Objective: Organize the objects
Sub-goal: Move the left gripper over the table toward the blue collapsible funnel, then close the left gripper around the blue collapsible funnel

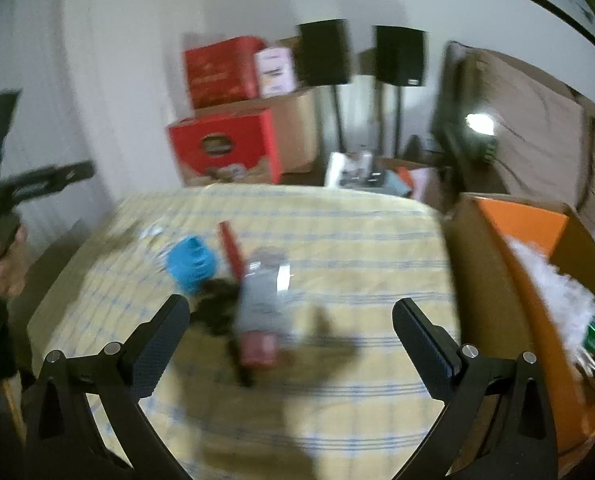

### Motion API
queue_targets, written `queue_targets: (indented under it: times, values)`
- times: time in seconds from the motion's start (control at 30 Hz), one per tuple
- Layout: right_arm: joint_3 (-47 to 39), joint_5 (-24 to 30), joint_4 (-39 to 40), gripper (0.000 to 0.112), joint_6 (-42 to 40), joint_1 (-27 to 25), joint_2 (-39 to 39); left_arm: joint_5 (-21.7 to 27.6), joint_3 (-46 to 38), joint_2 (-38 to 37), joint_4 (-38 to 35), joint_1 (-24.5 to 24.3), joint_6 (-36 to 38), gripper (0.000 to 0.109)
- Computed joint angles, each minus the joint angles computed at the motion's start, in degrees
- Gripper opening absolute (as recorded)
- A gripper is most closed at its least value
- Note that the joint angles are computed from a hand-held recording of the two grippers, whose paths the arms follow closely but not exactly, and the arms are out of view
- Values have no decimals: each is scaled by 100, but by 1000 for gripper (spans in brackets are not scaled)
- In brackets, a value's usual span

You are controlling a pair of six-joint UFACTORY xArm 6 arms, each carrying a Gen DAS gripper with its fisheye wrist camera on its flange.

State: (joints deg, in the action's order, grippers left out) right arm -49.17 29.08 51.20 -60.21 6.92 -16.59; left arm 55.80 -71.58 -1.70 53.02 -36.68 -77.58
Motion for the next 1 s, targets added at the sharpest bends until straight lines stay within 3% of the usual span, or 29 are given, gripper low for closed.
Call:
queue_targets:
  times: [0.17, 0.4, 0.5, 0.6, 0.67, 0.73, 0.87, 1.0]
  values:
    - [-43, 100, -276, 102, 288, 392, 210, -573, 359, -83, -772, 394, 230, 103]
    - [-150, -157, -1206, 102, 1010, 859, 617, -1248, 345, 264, -1319, 460, 923, 102]
    - [-171, -178, -1469, 98, 1142, 943, 789, -1754, 487, 276, -1572, 543, 1046, 102]
    - [-117, -528, -1471, 97, 920, 1068, 898, -2079, 556, 327, -1761, 619, 1127, 102]
    - [-56, -846, -1867, 86, 1044, 1172, 943, -2258, 622, 342, -1794, 651, 1116, 102]
    - [-75, -796, -1888, 74, 887, 1213, 946, -2388, 693, 325, -1834, 690, 1151, 102]
    - [-107, -668, -1959, 70, 891, 1236, 1039, -2636, 875, 262, -1880, 832, 1134, 102]
    - [-101, -805, -2114, 65, 1056, 1214, 1135, -2241, 851, 219, -1444, 810, 811, 102]
